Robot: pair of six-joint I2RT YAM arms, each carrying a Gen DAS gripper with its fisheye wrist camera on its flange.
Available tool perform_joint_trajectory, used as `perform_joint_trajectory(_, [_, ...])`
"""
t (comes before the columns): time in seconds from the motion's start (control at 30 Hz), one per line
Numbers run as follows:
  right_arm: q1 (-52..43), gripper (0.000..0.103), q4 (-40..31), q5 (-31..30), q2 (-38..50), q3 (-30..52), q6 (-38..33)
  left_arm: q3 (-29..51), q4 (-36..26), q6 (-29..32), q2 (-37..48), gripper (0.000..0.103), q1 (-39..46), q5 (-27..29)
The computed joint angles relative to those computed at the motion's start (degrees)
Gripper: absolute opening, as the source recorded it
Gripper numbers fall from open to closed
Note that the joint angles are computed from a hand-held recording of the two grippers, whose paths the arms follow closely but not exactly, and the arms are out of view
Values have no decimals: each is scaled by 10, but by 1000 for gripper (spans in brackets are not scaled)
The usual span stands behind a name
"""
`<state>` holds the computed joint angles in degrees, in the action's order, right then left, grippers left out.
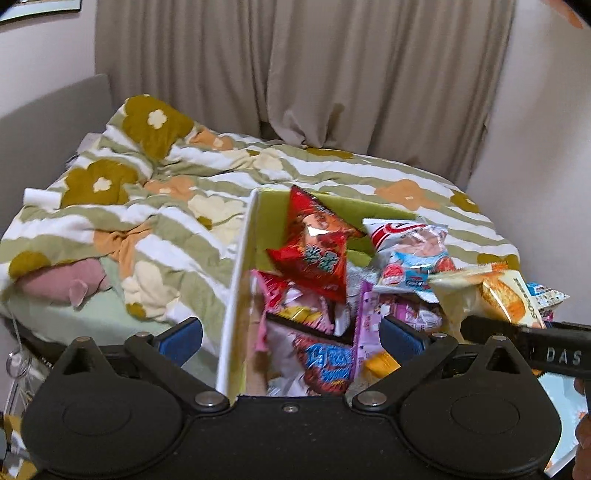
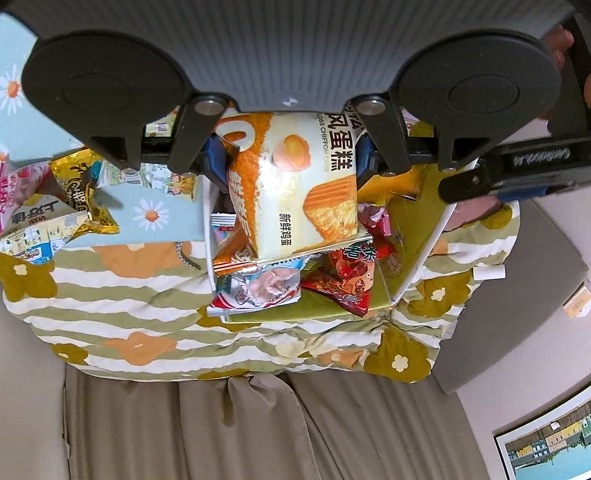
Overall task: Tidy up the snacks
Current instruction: 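Carry both packets over the box and release them inside, then move both tools back to the remaining snacks on the mat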
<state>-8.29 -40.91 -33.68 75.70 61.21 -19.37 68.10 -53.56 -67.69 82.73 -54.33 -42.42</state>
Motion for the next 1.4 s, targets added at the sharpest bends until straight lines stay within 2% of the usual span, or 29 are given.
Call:
perform_joint_trajectory(0.17, [7, 85, 32, -17, -16, -24, 15, 7, -33, -38, 1, 103, -19, -10])
perform_joint_trajectory(0.2, [6, 97, 39, -25, -17, -29, 16, 10, -38, -43, 4, 103, -21, -11])
perform_joint_trajectory(0.23, [4, 103, 45, -33, -18, -32, 17, 13, -42, -47, 7, 103, -24, -11])
perform_joint_trajectory(0.37, [-6, 103, 71, -52, -27, -51, 12, 14, -44, -64, 15, 103, -33, -12])
perform_joint_trajectory(0.63, [-26, 103, 68, -64, -24, -57, -9, 19, -39, -66, 33, 103, -43, -5])
perform_joint_trajectory(1.07, [-70, 103, 37, -76, -51, -33, -12, 59, -39, -22, 38, 103, -57, -26])
perform_joint_trajectory(1.4, [-172, 103, -3, -118, -22, 26, -58, 166, -35, 20, 118, 103, -77, -48])
